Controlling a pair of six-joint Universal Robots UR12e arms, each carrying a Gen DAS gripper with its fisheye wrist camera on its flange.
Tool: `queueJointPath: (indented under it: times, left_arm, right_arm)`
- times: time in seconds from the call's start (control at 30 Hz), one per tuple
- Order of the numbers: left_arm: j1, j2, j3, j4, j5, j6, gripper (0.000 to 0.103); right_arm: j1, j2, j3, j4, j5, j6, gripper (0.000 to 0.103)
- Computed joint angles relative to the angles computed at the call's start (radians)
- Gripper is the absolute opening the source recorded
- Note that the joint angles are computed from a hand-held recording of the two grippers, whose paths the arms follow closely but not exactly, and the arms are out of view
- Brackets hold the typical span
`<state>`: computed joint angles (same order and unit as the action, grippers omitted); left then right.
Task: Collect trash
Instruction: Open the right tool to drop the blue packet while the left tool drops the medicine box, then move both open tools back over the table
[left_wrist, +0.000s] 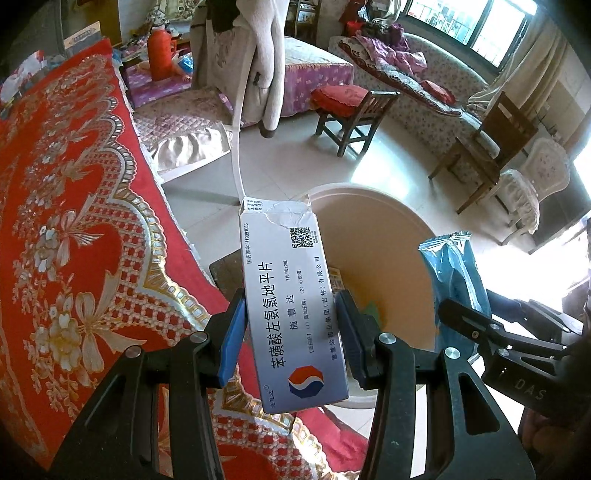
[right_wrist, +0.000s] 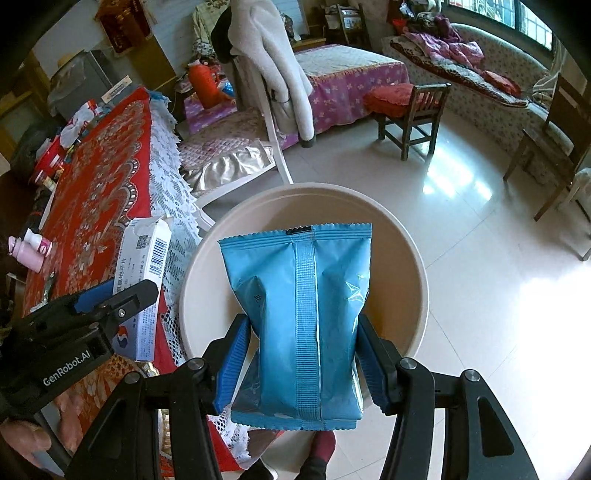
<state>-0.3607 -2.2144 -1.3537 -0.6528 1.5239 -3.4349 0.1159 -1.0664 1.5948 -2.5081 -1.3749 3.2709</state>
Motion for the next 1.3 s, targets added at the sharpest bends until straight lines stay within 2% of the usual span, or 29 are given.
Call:
queueJointPath:
  times: [0.37, 0.53, 0.67, 0.73, 0.8, 0.87, 1.3]
  left_arm:
    - [-0.004, -0.009, 0.014, -0.017, -0.011, -0.017, 0.046]
    - [0.001, -0.008, 0.006, 0.002, -0.037, -0.023, 0.046]
    - [0.004, -0.009, 0.008, -0.002, -0.059, -0.032, 0.047]
    - [0.007, -0.009, 0.007, -0.005, -0.072, -0.033, 0.052]
    - [0.011, -0.008, -0.001, 0.011, -0.096, -0.045, 0.061]
    - [0.015, -0.005, -0.007, 0.023, -0.115, -0.053, 0.063]
    - [0.019, 0.031, -0.055, 0.032, -0.055, -0.078, 0.063]
  right_arm:
    - [0.000, 0.017, -0.021, 0.013, -0.004, 0.000, 0.055]
    - [-0.003, 0.015, -0.016, 0.010, -0.004, 0.008, 0.057]
    - [-0.006, 0.012, -0.010, 0.005, -0.005, 0.028, 0.065]
    - [-0.007, 0.011, -0.008, 0.000, -0.012, 0.042, 0.066]
    - [-0.006, 0.010, -0.007, -0.002, -0.019, 0.046, 0.067]
    - [-0.005, 0.009, -0.006, -0.003, -0.018, 0.051, 0.067]
    - [0.003, 0.007, -0.004, 0.007, 0.003, 0.059, 0.068]
